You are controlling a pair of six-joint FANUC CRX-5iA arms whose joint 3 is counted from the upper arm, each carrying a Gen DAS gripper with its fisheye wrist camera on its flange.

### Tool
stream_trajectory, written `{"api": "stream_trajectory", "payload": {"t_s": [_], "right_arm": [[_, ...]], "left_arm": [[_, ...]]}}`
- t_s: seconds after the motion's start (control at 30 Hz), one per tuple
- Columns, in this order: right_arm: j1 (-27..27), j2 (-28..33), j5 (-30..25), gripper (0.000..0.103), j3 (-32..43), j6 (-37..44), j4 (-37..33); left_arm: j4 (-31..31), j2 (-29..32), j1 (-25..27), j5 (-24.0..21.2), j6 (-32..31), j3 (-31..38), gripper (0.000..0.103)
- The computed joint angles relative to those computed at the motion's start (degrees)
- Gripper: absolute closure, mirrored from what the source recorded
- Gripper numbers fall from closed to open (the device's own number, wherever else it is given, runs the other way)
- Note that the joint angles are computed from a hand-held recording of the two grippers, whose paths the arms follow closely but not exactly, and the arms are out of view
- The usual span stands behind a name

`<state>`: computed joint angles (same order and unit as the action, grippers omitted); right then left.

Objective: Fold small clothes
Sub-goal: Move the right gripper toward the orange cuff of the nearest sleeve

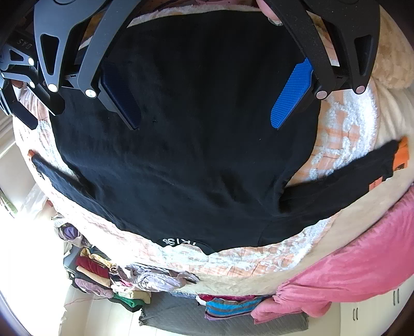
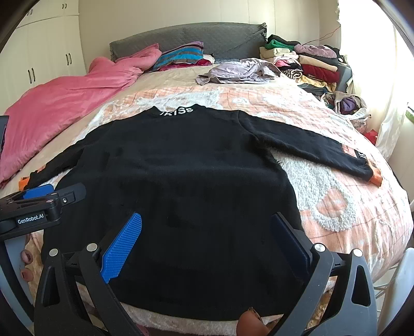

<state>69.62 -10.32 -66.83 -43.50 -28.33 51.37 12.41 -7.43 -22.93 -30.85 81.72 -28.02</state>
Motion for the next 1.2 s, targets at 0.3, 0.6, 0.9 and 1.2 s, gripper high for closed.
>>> {"api": "stream_trajectory", "payload": {"t_s": [0.3,0.6,0.9,1.2], "right_arm": [[-2.6,-0.4,-0.1,0.004,0.3,0.4,1.5],[-5.3,-0.8,-0.4,0.004,0.6,0.2,2.8],[-8.7,-1.6,-0.2,0.004,0.6,0.2,3.9],[-13.0,-1.8,1.3,0.004,0.5,0.5,4.2]], "left_arm": [[0.6,2.6,0.0,-0.4,-1.4,3.0,0.009],[2.9,6.5,-0.6,-2.0,-5.5,7.7,0.009],[3.6,10.1,-2.0,-2.4,-6.4,12.5,0.009],[5.7,14.1,-2.1,-2.2,-9.2,16.7,0.009]]}}
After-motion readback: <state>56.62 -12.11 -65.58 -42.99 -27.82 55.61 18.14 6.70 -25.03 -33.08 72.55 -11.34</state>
